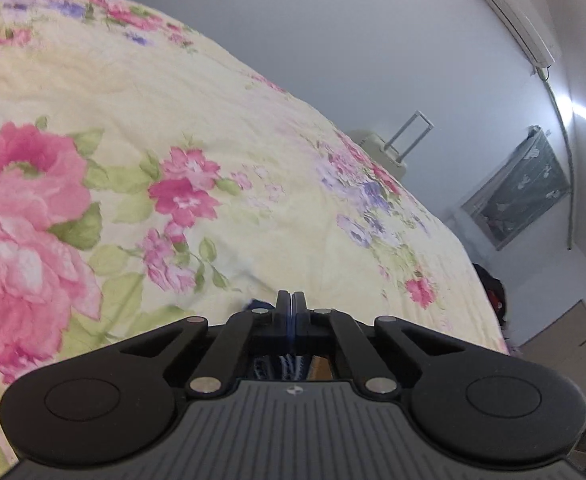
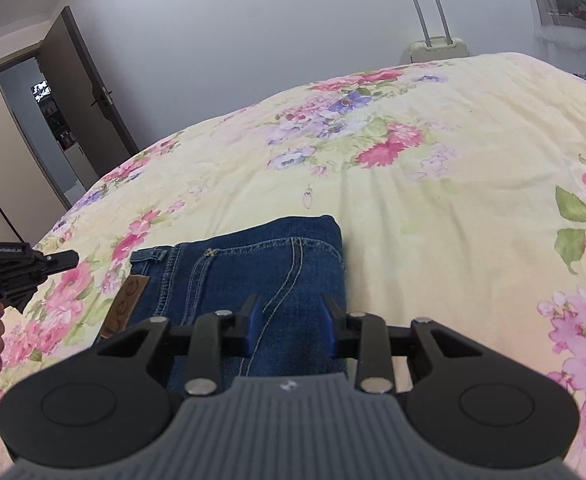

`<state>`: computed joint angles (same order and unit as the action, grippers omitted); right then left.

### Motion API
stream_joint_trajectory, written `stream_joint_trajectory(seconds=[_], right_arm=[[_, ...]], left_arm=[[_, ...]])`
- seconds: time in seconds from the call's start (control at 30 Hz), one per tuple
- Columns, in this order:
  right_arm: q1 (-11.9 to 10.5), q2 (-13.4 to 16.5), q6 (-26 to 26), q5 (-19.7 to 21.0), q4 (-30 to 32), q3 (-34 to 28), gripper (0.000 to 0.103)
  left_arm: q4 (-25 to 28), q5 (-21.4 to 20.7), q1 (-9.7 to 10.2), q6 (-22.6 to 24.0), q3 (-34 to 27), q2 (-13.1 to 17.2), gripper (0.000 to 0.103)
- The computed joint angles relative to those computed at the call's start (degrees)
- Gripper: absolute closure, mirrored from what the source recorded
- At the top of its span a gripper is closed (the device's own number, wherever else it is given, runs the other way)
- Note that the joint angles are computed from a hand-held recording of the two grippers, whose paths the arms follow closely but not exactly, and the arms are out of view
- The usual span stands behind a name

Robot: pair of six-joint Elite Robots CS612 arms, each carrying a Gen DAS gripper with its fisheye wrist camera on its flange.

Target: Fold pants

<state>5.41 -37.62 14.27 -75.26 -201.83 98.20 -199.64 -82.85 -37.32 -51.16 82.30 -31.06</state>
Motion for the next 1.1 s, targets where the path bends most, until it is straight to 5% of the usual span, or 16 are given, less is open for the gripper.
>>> stream_joint_trajectory(seconds=[0.03, 0.1, 0.2, 0.4, 0.43, 0.53, 0.57, 0.77, 0.93, 1.1], right_arm=[[0.14, 0.14, 0.03, 0.02, 0.61, -0.51, 0.075], [0.27, 0.33, 0.51, 0.69, 0.22, -0.8, 0.075], [0.52, 0.26, -0.03, 0.69, -0.68, -0.36, 0.075], [0.09, -0.05, -0.2, -0.55, -0.97, 0.72, 0.075], [-0.11, -0.11, 0.18, -0.49, -1.16, 1.01, 0.075], [-0.34, -0.28, 0.17, -0.82, -1.33, 1.6, 0.075], [-0.41, -0.28, 0.16, -0.98, -1.32, 1.72, 0.075], [-0.82, -0.06, 1.41, -0.38, -1.15, 2.0, 0.075], [-0.51, 0.32, -0.27, 1.07, -1.45, 0.14, 0.076], [1.81, 1.47, -7.26, -1.61, 8.96, -4.68, 0.075]], left_arm=[[-0.44, -1.28, 0.17, -0.55, -0.41, 0.34, 0.096], [0.0, -3.37, 0.24, 1.12, -1.72, 1.01, 0.06], [3.42, -4.15, -0.21, 8.0, -4.59, 1.99, 0.04], [10.37, -5.22, -0.3, 10.93, -10.51, 5.26, 0.032], [9.44, -4.67, -0.43, 11.71, -10.94, 5.8, 0.034], [9.06, -2.79, -1.03, 14.35, -10.84, 5.7, 0.066], [9.35, 0.01, -1.59, 15.92, -10.24, 5.12, 0.091], [4.96, 7.75, -3.73, 21.44, -5.94, 2.09, 0.094], [13.24, 10.23, -3.95, 23.25, -7.04, 2.26, 0.094], [19.63, 9.97, -3.56, 23.1, -10.02, 4.02, 0.094]])
